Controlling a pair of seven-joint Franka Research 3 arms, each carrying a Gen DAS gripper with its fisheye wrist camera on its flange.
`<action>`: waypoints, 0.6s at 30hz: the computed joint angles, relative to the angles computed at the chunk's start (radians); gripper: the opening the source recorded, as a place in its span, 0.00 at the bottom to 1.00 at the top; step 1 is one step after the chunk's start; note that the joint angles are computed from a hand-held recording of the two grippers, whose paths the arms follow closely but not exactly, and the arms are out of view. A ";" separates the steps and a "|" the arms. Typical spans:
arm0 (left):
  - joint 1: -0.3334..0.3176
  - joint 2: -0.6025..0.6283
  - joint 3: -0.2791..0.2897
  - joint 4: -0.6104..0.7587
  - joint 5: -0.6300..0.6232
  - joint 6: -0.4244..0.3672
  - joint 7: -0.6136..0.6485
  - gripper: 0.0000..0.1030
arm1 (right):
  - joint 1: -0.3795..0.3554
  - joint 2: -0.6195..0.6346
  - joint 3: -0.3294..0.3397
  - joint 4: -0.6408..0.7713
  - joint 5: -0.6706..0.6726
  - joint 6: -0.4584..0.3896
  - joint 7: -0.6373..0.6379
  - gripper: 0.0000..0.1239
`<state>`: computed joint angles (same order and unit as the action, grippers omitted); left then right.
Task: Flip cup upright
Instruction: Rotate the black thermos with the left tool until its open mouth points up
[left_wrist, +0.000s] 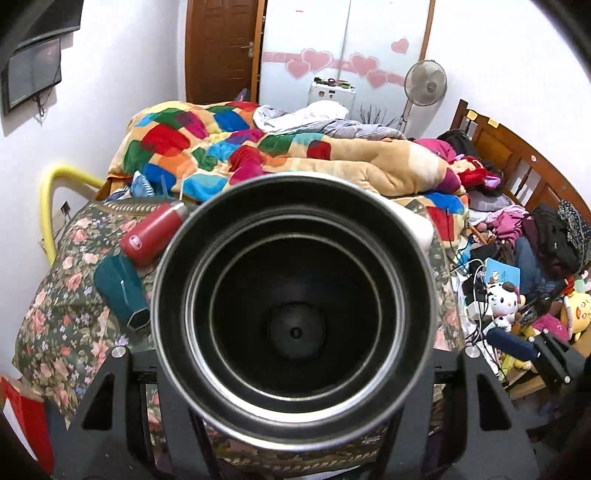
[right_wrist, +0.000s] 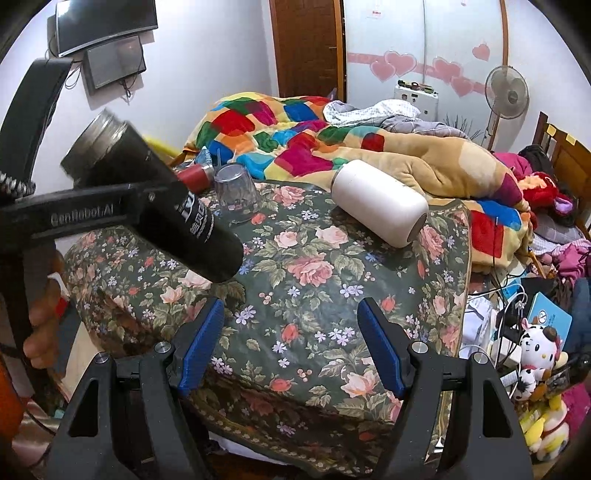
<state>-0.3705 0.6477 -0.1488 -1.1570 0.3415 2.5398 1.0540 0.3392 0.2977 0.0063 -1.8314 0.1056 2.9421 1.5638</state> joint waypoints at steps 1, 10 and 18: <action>-0.007 0.020 0.004 0.035 0.007 -0.017 0.007 0.62 | -0.002 0.000 0.001 0.002 0.003 0.001 -0.001 0.58; -0.047 0.196 0.016 0.298 -0.005 -0.186 0.083 0.62 | -0.016 0.011 0.007 0.017 0.030 0.000 -0.016 0.58; -0.063 0.264 0.032 0.399 -0.041 -0.239 0.103 0.62 | -0.026 0.025 0.013 0.036 0.052 -0.021 -0.035 0.58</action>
